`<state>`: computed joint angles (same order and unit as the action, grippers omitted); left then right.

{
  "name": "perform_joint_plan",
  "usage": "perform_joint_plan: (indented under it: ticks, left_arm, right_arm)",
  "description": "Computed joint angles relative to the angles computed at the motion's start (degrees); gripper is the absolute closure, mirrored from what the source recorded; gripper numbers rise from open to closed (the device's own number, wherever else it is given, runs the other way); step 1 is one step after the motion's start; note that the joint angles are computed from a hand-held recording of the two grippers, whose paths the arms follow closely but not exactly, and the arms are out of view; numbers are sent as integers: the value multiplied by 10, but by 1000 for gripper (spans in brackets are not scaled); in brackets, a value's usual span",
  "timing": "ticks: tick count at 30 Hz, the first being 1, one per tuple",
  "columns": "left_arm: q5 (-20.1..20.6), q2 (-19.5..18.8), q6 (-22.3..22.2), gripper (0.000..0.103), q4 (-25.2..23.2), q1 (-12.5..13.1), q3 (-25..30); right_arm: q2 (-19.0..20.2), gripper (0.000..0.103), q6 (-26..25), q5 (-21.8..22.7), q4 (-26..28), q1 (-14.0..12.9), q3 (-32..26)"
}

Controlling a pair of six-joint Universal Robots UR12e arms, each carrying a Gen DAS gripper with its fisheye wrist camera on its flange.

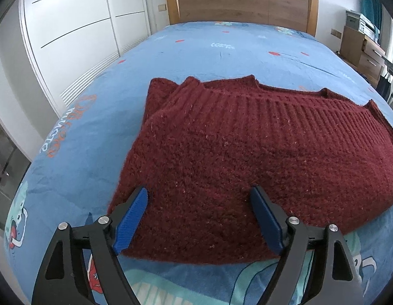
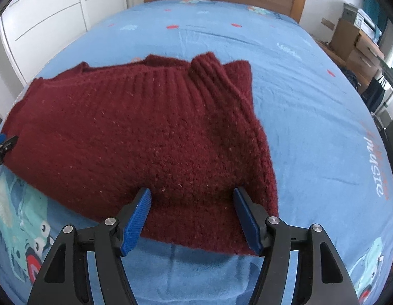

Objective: Fold small clothes

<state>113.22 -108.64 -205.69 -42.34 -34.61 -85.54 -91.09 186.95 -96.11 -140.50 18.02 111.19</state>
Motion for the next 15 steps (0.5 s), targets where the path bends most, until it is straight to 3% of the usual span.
perform_joint_plan:
  ticks: [15]
  left_arm:
    - [3, 7, -12, 20, -20, -5, -2]
  right_arm:
    - [-11, 32, 2, 12, 13, -5, 3]
